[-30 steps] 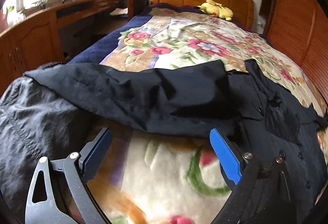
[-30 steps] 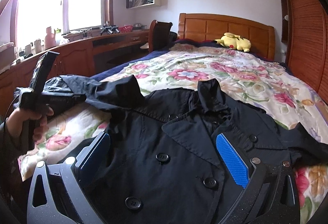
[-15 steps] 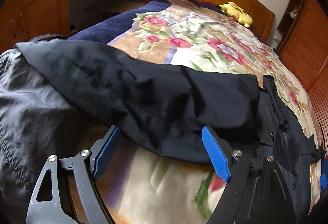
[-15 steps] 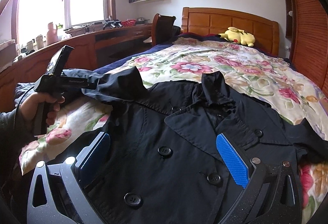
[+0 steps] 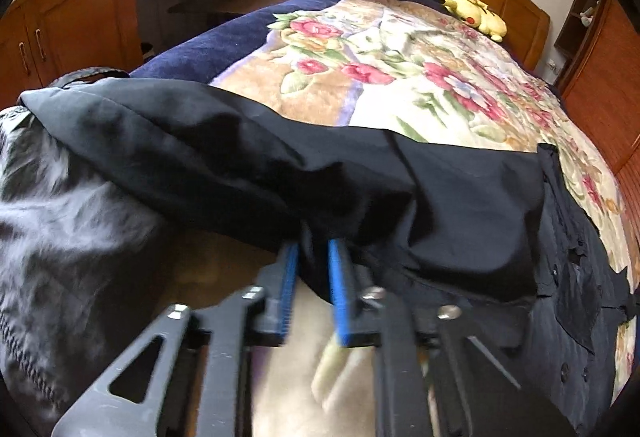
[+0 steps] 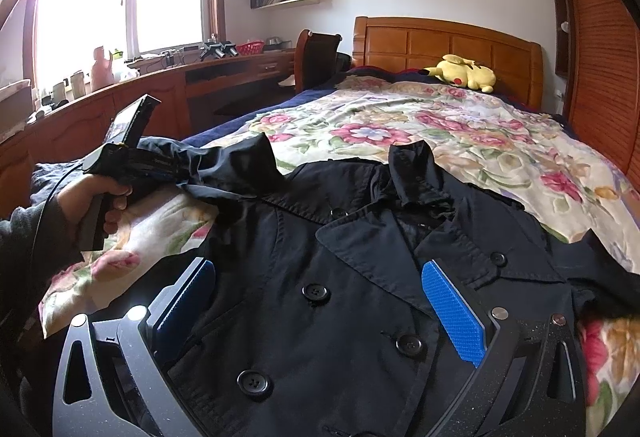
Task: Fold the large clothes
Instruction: 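Move the left gripper to the coat sleeve nearest it and grasp it, then fold the held sleeve across the coat body and open the left gripper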
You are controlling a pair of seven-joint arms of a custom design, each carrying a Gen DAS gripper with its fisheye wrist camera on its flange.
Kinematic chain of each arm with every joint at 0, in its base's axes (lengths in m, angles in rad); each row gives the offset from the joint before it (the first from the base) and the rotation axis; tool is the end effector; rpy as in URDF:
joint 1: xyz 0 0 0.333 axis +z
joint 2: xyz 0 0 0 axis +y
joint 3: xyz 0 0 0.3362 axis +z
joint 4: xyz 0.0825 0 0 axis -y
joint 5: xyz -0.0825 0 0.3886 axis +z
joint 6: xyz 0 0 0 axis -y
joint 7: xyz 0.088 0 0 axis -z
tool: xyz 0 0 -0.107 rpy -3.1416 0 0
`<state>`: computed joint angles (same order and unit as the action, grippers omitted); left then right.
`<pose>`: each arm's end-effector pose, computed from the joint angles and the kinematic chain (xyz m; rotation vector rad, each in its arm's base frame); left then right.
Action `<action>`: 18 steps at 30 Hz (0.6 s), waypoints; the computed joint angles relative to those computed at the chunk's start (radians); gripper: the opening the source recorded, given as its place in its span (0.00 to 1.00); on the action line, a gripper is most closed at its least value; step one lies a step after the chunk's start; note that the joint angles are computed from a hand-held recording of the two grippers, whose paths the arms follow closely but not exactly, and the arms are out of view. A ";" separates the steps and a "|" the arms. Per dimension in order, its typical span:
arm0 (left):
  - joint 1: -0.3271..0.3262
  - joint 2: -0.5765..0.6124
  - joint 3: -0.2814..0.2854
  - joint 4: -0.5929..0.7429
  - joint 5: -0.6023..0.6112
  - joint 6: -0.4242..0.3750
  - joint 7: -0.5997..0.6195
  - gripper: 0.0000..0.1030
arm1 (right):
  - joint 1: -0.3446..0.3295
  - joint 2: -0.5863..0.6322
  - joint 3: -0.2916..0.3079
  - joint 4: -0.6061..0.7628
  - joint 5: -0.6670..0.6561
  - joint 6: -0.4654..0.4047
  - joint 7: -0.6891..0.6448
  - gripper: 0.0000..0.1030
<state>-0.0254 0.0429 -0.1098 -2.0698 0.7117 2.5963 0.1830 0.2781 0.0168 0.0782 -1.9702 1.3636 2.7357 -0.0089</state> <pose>0.5904 -0.0926 0.4779 -2.3423 1.0523 -0.5969 0.5773 0.1743 0.5396 -1.9264 0.7530 -0.4931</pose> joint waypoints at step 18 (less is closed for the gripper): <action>-0.090 0.010 -0.055 0.152 0.207 -0.032 0.070 0.01 | -0.008 -0.001 -0.006 0.011 0.034 0.036 -0.016 1.00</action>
<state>-0.1157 0.0528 -0.1645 -1.9173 0.9192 2.5640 0.2532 0.2702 0.0162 0.0720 -1.9588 1.3979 2.7720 -0.0247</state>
